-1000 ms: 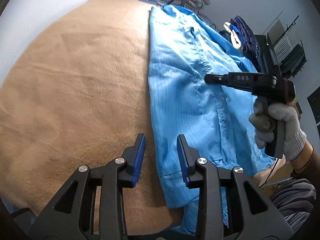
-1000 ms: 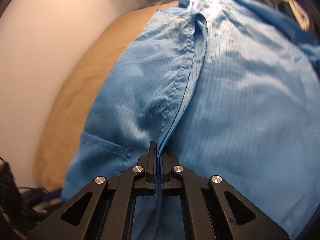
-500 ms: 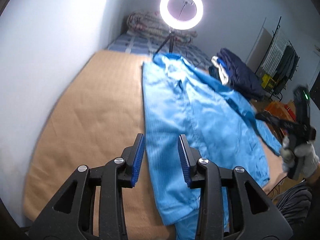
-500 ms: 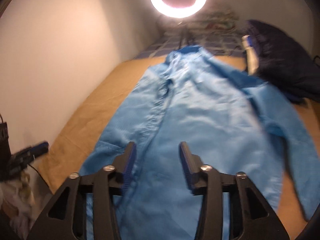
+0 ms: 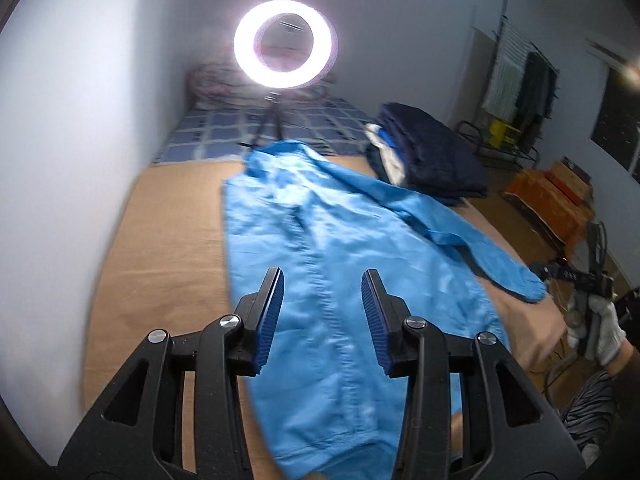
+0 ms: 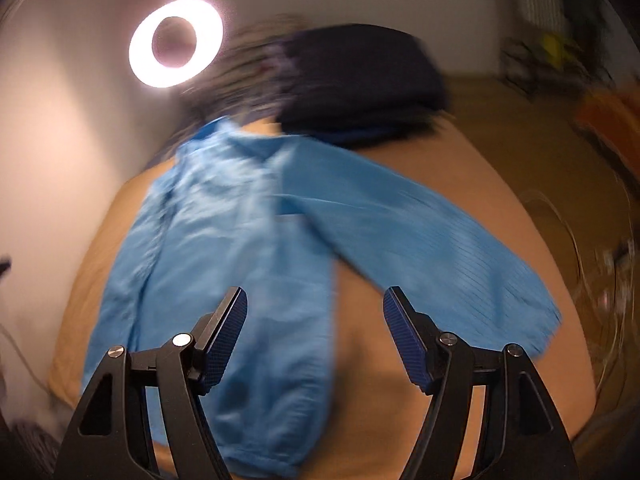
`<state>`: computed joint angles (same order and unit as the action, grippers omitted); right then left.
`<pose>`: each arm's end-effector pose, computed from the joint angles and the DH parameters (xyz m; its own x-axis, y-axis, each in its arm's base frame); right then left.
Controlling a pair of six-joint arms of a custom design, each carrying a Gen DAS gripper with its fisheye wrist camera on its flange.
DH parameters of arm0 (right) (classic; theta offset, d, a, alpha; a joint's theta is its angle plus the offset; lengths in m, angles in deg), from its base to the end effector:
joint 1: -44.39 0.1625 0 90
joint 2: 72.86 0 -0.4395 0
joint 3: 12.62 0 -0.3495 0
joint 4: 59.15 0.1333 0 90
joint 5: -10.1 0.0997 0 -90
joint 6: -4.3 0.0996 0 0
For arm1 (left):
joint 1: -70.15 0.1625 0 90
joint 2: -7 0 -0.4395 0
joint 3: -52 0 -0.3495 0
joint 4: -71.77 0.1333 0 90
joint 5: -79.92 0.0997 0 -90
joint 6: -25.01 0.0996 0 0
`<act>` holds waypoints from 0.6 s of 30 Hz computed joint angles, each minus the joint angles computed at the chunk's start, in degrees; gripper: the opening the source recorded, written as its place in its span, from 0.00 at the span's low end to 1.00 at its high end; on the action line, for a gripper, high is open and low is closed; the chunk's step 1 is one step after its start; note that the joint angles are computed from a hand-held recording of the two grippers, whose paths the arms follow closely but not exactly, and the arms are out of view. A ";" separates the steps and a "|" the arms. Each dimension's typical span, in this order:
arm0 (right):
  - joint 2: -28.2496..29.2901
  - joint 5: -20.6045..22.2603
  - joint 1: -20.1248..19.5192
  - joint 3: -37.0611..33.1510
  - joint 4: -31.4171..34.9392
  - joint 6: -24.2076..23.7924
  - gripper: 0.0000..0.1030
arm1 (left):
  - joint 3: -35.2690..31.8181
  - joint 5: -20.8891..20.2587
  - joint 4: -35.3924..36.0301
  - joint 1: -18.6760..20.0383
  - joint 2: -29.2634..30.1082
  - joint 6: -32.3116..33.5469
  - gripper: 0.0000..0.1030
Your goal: Fold large clothes
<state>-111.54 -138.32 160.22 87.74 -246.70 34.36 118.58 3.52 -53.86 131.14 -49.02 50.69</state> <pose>0.3139 -0.5372 0.1457 -0.7731 0.5567 0.3040 0.0395 0.5205 -0.8529 -0.2124 -0.7061 0.4175 -0.6192 0.6896 -0.3756 0.7852 0.5474 -0.2896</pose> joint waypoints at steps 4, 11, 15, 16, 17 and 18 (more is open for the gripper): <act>-4.92 -1.91 -2.75 9.50 -8.29 4.87 0.68 | 4.37 -1.69 1.69 -0.92 -0.36 -0.97 0.40; -9.54 -1.22 -8.41 18.79 -18.23 8.35 0.68 | 8.84 -2.84 4.51 -0.63 0.68 -2.33 0.40; -10.02 3.57 -11.92 22.22 -25.94 9.68 0.68 | 8.68 -1.79 5.60 -0.04 2.42 -2.99 0.40; -10.05 4.37 -12.67 22.47 -25.95 10.19 0.68 | 8.56 -1.30 5.72 0.11 2.76 -3.04 0.40; -10.12 4.86 -13.36 22.58 -25.50 10.53 0.68 | 8.28 -0.94 5.99 0.26 3.13 -3.00 0.40; -10.27 5.09 -13.74 22.52 -24.47 11.17 0.68 | 8.17 -0.71 6.02 0.41 3.38 -2.99 0.40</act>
